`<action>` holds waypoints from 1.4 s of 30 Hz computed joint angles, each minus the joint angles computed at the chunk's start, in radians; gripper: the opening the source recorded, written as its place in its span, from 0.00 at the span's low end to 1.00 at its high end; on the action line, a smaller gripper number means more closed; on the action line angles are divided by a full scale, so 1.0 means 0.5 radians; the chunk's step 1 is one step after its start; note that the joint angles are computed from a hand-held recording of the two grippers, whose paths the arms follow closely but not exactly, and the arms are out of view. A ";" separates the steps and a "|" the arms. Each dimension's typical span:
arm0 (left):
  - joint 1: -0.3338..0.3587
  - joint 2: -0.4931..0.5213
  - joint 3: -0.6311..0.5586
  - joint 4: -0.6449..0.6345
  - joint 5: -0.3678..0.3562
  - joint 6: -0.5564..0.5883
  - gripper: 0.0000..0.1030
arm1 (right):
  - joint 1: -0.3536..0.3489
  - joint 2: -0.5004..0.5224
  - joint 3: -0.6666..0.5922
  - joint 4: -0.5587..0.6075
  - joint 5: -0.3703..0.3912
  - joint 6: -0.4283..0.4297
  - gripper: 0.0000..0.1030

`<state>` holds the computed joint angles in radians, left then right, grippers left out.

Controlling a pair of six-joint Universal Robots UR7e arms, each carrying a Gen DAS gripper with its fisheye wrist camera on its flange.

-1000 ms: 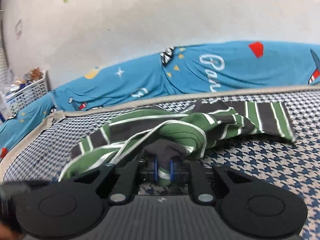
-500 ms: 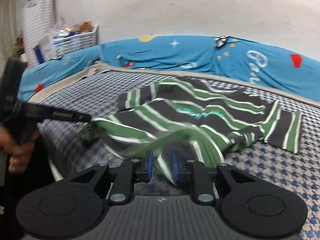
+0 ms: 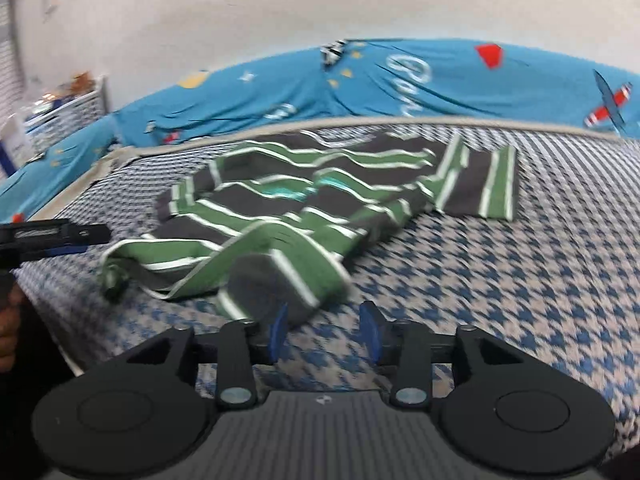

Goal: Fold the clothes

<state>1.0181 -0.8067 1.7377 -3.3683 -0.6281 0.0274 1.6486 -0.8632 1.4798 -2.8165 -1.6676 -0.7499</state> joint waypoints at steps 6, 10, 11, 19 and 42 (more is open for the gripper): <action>0.018 0.003 0.005 0.018 -0.045 -0.002 0.63 | -0.007 0.090 -0.086 -0.038 0.042 -0.033 0.45; 0.025 0.014 0.007 0.029 -0.055 0.010 0.63 | -0.002 0.175 -0.167 -0.057 0.096 -0.074 0.47; 0.029 0.011 0.009 0.033 -0.067 0.002 0.63 | -0.001 0.193 -0.186 -0.053 0.109 -0.078 0.47; 0.056 0.006 0.006 0.068 -0.105 -0.078 0.64 | 0.021 0.346 -0.363 0.058 0.089 -0.036 0.47; 0.059 0.030 0.006 -0.064 -0.089 -0.088 0.68 | 0.033 -0.046 0.251 -0.738 0.210 -0.257 0.11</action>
